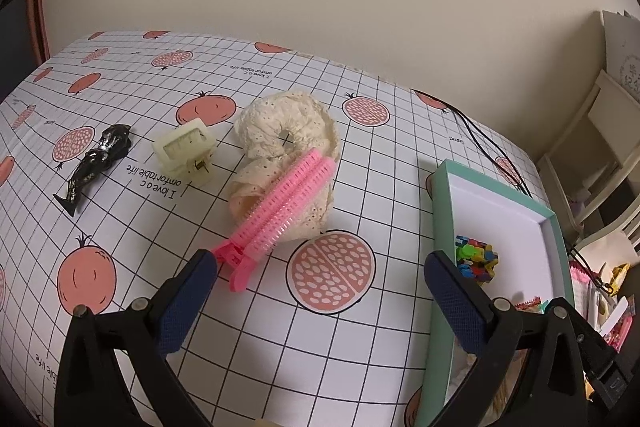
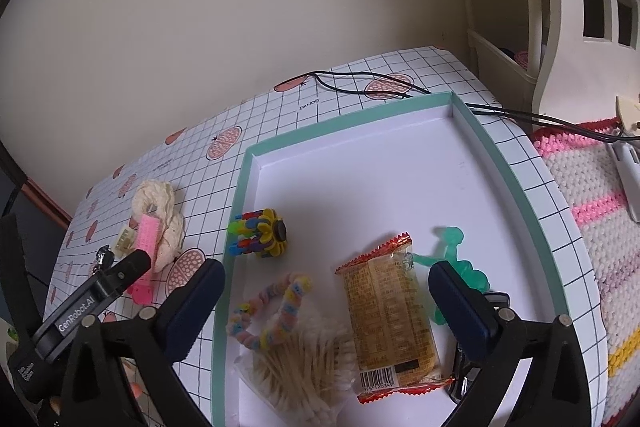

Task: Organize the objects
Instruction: 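Move both tools toward the black action figure and pink hair roller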

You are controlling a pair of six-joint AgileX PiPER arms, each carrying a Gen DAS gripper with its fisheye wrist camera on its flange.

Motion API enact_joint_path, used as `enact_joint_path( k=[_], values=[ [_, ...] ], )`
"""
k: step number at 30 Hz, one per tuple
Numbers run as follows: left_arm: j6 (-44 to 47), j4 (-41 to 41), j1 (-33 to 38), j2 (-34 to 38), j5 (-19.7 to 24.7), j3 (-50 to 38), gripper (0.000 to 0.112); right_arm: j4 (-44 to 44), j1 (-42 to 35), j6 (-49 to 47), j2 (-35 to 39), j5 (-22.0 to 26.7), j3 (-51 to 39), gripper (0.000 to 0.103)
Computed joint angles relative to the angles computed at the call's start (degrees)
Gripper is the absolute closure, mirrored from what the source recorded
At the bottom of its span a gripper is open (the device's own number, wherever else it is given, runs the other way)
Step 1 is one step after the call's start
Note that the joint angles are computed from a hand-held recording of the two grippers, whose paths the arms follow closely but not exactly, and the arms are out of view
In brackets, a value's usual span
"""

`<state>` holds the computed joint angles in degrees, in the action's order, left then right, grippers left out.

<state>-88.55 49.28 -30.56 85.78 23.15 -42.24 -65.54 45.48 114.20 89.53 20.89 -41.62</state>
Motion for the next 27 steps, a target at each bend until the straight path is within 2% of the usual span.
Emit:
enact_joint_path(
  k=[9,12,17,21,27],
  values=[
    [3.16,-1.99,1.55,-0.56,-0.96,0.44,0.009,-1.73,2.15,2.81,1.82,1.82,-2.37,0.000],
    [3.55,-1.66,2.58,-1.66,-1.01,1.35,0.009,-3.27,4.38,4.99,3.09,3.74,-4.62,0.000],
    [5.77,-1.45,5.35,-4.07,-0.52,2.95,0.009,-2.42,7.89,2.63,6.88,6.05,-10.32,0.000],
    [10.35,-4.17,10.92,-7.14,-2.08,5.35,0.009,-1.04,10.66,0.15,10.25,7.57,-15.44,0.000],
    [24.70,-14.64,21.47,-9.82,-5.17,7.83,0.009,1.85,13.36,-4.41,14.93,7.69,-21.77,0.000]
  ],
)
